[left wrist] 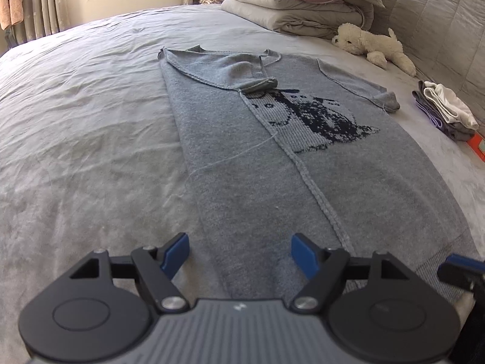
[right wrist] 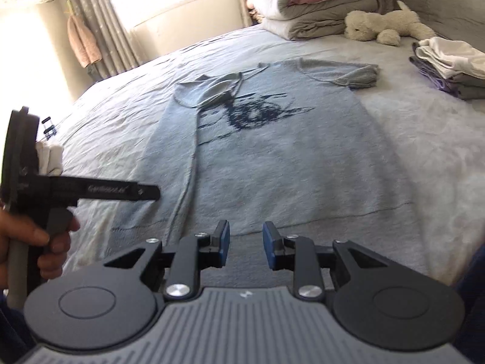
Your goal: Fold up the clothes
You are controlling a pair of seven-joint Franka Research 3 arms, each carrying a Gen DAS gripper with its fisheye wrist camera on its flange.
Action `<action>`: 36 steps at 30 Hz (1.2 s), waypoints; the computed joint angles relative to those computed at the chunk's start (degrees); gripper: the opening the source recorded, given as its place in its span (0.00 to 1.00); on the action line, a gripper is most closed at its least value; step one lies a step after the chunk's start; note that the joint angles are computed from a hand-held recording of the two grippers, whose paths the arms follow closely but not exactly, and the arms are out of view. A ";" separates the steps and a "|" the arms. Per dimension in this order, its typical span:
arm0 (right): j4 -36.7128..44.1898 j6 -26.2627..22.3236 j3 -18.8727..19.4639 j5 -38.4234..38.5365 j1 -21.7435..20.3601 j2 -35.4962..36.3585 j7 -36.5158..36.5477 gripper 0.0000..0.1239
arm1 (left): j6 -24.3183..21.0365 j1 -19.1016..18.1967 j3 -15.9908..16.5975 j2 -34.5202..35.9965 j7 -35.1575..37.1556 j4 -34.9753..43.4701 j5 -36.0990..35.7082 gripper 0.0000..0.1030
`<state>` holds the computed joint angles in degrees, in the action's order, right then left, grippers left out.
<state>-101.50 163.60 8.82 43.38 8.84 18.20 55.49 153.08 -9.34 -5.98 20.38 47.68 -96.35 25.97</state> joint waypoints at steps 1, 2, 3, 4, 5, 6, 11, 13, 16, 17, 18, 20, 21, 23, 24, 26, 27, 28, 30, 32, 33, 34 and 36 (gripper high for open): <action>0.20 0.62 -1.33 -1.55 0.64 0.29 2.30 0.23 | -0.44 -0.07 -0.18 -0.11 0.17 -0.04 -0.20 0.74; 0.40 1.30 -2.58 -3.26 1.17 0.58 4.75 0.23 | -0.62 -0.24 -0.17 -0.16 0.22 -0.12 0.02 0.75; 0.57 2.11 -3.74 -5.01 1.61 0.84 7.28 0.23 | -0.66 -0.46 -0.04 -0.20 0.05 -0.22 0.44 0.75; 0.62 2.87 -4.79 -6.84 2.02 0.99 9.84 0.23 | -0.65 -0.60 0.09 -0.26 -0.24 -0.34 0.75 0.75; 0.56 3.74 -5.91 -8.89 2.49 1.09 12.51 0.25 | -0.66 -0.40 -0.10 -0.40 -0.15 -0.46 0.32 0.75; 0.39 4.84 -6.81 -10.78 2.83 1.18 14.82 0.28 | -0.28 0.11 -0.50 -0.69 0.29 -0.71 -0.70 0.75; 0.25 7.32 -9.65 -17.99 3.10 1.68 23.78 0.44 | 8.28 0.88 -1.00 -2.95 1.26 -4.27 -1.02 0.78; 0.12 6.54 -11.45 -21.49 4.04 1.69 28.13 0.44 | 7.73 0.86 -2.17 -2.35 4.32 -3.82 -1.97 0.78; 0.05 4.69 -12.01 -25.26 4.08 1.79 31.89 0.44 | 5.26 0.22 -2.97 -1.45 7.50 -3.22 -3.32 0.78; -0.28 4.05 -11.96 -26.16 3.91 1.60 32.70 0.44 | 5.00 -0.08 -2.93 -1.41 7.99 -3.39 -3.36 0.78; -0.60 3.39 -11.93 -26.99 3.76 1.42 33.47 0.44 | 4.67 -0.39 -2.85 -1.39 8.45 -3.52 -3.26 0.79; -1.14 2.37 -11.06 -27.44 2.88 1.12 34.00 0.44 | 3.00 -1.10 -2.45 -1.62 9.28 -3.32 -2.41 0.79; -1.61 2.47 -10.64 -27.54 2.55 0.91 34.02 0.44 | 2.24 -0.79 -2.85 -1.82 10.19 -3.29 -3.36 0.79; -2.48 3.31 -10.47 -28.56 2.65 0.61 34.25 0.38 | 0.76 -0.26 -3.52 -2.21 11.96 -3.18 -5.28 0.79; -2.78 3.71 -10.63 -29.35 2.94 0.56 34.53 0.28 | 0.65 0.19 -3.90 -2.38 12.68 -3.22 -6.72 0.79; -3.10 4.27 -11.40 -31.26 3.92 0.67 35.82 0.06 | 2.57 1.78 -5.11 -3.01 13.98 -4.24 -11.37 0.79; -3.78 5.88 -12.28 -32.50 4.86 0.53 37.28 0.06 | 3.44 2.53 -5.71 -3.29 14.81 -4.69 -13.68 0.79; -4.52 7.88 -12.87 -33.49 5.56 0.31 38.28 0.05 | 4.07 2.95 -6.10 -3.42 15.93 -4.93 -15.10 0.79; -5.85 12.19 -15.72 -36.47 8.30 -0.06 41.34 0.05 | 3.67 2.94 -6.22 -3.23 17.45 -4.59 -16.35 0.79; -6.55 15.78 -19.69 -39.68 12.01 -0.18 44.27 0.05 | 2.00 2.34 -5.89 -2.68 18.27 -3.60 -16.20 0.79; -6.54 16.82 -20.16 -40.45 12.69 -0.14 44.10 0.05 | 1.06 2.04 -5.66 -2.43 18.55 -3.11 -15.94 0.79; -6.50 17.80 -20.88 -41.19 13.63 -0.01 43.80 0.05 | 0.98 1.97 -5.54 -2.43 18.67 -3.04 -16.08 0.79; -6.33 19.97 -22.85 -42.64 16.16 0.69 42.51 0.05 | 1.81 3.14 -6.32 -2.82 19.58 -3.35 -19.29 0.79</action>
